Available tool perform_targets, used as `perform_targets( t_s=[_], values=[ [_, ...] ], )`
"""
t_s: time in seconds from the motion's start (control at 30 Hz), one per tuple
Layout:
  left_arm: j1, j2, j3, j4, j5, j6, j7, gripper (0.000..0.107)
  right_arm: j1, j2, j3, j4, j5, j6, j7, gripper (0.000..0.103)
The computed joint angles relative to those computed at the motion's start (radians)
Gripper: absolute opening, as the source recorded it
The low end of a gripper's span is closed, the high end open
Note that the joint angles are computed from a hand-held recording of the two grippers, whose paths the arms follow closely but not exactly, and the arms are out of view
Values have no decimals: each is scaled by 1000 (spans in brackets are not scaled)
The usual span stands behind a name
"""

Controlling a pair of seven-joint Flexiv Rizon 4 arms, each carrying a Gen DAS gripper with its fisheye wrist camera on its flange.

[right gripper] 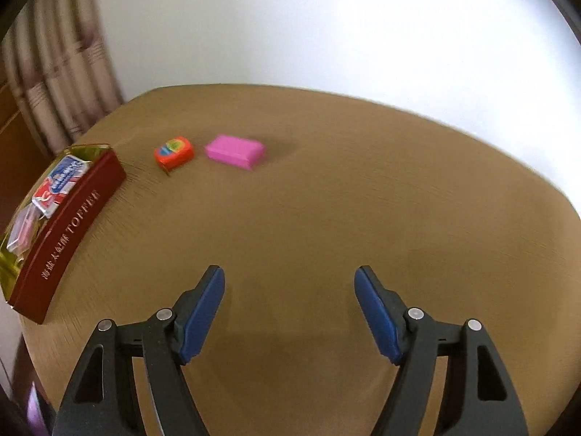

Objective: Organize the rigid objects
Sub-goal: 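Grasp the pink eraser with the right gripper, then grasp the red tape measure with the left gripper while the right holds the pink eraser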

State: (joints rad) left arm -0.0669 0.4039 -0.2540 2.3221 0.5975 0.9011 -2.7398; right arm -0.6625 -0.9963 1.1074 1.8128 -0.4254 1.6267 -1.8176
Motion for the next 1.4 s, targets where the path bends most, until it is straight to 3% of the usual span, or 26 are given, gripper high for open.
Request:
perform_targets(
  t_s=[0.17, 0.27, 0.5, 0.7, 0.8, 0.83, 0.93, 1.03, 1.13, 1.27, 1.4],
  values=[
    [1, -37, -38, -34, 54, 4, 1, 53, 19, -85, 92, -105, -63, -86, -145, 72],
    [-3, -45, -57, -56, 102, -19, -22, 53, 75, -93, 106, -197, -75, -168, -210, 72],
    [-29, -78, -8, -57, 88, -2, -34, 53, 182, -134, 167, -428, -59, -454, -355, 72],
    [-37, -103, 27, -46, 58, 28, -52, 53, 284, -127, 141, -577, -31, -634, -432, 72],
    [-38, -105, 19, -53, 70, 13, -59, 53, 327, -115, 107, -627, -13, -725, -449, 65],
    [-39, -107, 18, -56, 72, 7, -57, 53, 326, -109, 101, -625, 7, -716, -441, 62],
    [-44, -107, 13, -66, 89, -6, -61, 53, 311, -71, 64, -585, 54, -668, -424, 27],
    [-49, -92, -7, -83, 125, -34, -82, 53, 257, -28, 28, -488, 117, -572, -415, 27],
    [-60, -99, -8, -113, 142, -4, -52, 53, 168, 16, -14, -358, 214, -423, -388, 27],
    [-97, -225, 48, -217, 34, 127, 176, 53, 86, 62, -95, -246, 327, -284, -363, 27],
    [-133, -418, 51, -412, -68, 130, 414, 60, 26, 83, -161, -173, 427, -177, -375, 27]
  ],
)
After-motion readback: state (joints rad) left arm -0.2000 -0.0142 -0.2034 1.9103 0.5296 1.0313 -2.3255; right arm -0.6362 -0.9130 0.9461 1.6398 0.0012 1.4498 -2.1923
